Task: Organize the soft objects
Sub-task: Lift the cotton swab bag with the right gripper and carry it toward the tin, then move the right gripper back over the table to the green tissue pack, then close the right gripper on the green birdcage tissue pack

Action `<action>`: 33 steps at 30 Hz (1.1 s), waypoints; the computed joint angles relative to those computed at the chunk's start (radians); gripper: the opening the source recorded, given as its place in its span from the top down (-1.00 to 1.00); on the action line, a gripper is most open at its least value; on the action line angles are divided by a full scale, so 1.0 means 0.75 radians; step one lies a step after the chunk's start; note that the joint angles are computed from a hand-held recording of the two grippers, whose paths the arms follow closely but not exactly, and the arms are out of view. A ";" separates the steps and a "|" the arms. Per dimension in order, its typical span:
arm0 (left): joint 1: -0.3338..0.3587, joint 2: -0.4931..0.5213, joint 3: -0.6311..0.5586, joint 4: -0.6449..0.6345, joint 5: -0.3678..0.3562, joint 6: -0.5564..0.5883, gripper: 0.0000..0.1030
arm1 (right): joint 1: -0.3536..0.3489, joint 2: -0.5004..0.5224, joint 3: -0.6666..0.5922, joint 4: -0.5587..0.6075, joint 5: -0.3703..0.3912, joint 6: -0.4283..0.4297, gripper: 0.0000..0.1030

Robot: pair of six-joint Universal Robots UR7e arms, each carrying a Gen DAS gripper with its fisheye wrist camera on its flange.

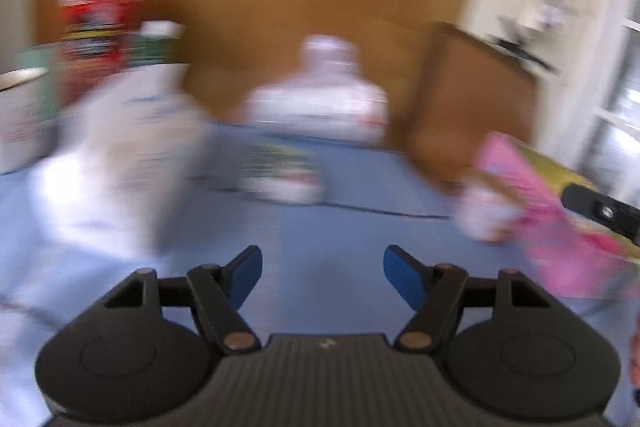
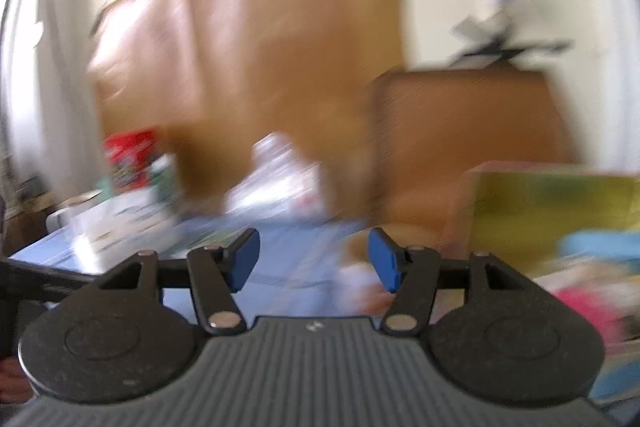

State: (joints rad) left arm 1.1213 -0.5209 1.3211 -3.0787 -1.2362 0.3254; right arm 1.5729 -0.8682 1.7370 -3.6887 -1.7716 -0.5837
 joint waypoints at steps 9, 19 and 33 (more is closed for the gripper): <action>0.068 -0.010 -0.005 -0.142 -0.034 -0.074 -0.36 | 0.092 0.395 -0.595 0.494 -0.135 0.166 -0.46; 0.082 -0.018 0.005 -0.139 -0.098 -0.075 -0.36 | 0.104 0.701 -1.128 0.870 -0.314 0.192 -0.24; 0.065 -0.022 0.012 -0.074 -0.087 0.006 -0.38 | 0.069 0.159 -0.172 0.532 -0.161 0.062 -0.18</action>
